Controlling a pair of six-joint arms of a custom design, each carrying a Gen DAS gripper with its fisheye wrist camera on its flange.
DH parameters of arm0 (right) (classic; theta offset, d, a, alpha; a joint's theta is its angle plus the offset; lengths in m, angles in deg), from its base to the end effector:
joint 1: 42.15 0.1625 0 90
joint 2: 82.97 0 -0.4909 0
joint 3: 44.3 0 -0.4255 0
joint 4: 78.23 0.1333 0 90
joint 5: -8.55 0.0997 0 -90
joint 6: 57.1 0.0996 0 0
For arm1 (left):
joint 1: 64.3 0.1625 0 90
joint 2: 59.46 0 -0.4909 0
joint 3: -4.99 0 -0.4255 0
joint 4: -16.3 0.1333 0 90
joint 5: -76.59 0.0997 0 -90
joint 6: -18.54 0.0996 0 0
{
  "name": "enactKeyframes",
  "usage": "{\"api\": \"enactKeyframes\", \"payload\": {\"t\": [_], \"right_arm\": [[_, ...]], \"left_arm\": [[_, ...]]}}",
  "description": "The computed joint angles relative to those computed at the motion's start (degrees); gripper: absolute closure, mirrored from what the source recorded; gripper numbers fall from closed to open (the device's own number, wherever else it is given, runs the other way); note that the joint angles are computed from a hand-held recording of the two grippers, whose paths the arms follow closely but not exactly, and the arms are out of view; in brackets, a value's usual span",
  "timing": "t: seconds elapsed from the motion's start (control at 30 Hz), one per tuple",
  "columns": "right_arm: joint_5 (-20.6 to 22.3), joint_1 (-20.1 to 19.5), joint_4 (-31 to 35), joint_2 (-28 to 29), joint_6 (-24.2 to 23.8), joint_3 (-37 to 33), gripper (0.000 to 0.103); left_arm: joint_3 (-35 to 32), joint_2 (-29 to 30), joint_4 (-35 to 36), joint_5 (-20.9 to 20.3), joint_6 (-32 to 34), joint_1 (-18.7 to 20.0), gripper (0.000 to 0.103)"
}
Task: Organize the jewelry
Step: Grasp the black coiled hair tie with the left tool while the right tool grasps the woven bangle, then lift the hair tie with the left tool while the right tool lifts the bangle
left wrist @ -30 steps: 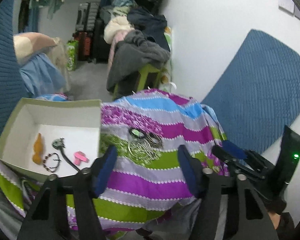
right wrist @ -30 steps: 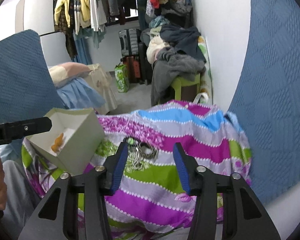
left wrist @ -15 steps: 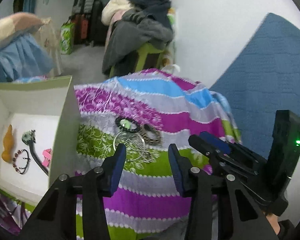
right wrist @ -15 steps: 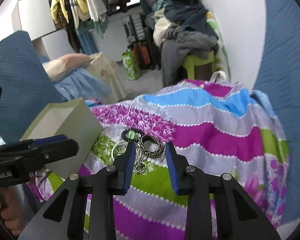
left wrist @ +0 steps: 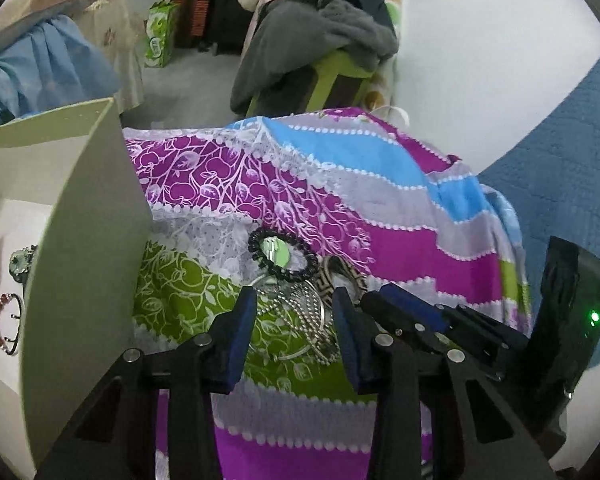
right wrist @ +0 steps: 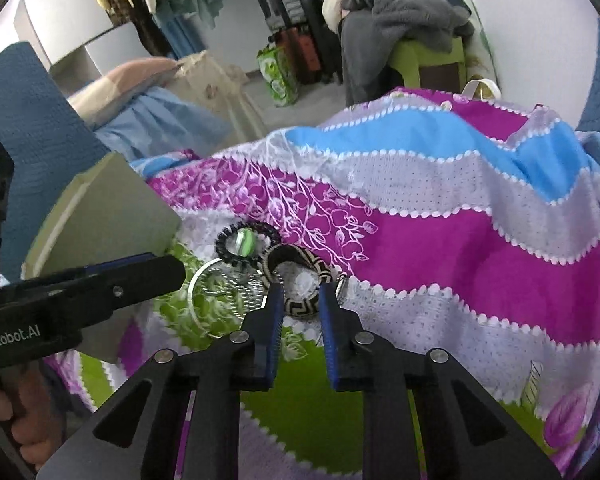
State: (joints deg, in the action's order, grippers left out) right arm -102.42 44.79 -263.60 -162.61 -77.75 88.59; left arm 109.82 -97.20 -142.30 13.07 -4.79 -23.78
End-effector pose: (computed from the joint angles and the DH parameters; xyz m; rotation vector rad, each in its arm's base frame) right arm 0.0719 -0.4837 0.3023 0.2073 -2.5108 0.8515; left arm -0.3831 -0.5612 -0.0155 0.6150 2.6859 -0.4140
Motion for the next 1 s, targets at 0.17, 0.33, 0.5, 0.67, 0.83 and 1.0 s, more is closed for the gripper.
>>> {"api": "enactKeyframes", "payload": {"t": [0.17,0.33,0.5,0.67,0.83,1.0], "right_arm": [[-2.6,0.2,-0.8,2.3,-1.7,-1.2,0.087],[-3.0,0.0,-1.1,3.2,-3.2,-1.6,0.087],[-5.8,1.0,-3.0,4.5,-6.7,-1.7,0.095],[-6.7,1.2,-2.8,4.6,-6.0,-1.9,0.097],[-5.2,0.2,-3.0,3.2,-3.5,-1.8,0.097],[-5.7,0.3,-5.0,3.0,-4.1,-1.3,0.097]], "left_arm": [[-2.1,2.1,1.2,1.3,-1.7,0.9,0.072],[-3.0,3.2,1.0,3.0,-3.5,1.7,0.073],[-3.5,3.9,-0.4,2.7,-4.4,2.6,0.071],[-4.8,4.9,0.1,2.4,-3.4,2.9,0.079],[-5.4,5.6,0.6,2.1,-2.3,2.8,0.094],[-4.8,5.6,-0.7,3.0,-0.5,2.1,0.096]]}}
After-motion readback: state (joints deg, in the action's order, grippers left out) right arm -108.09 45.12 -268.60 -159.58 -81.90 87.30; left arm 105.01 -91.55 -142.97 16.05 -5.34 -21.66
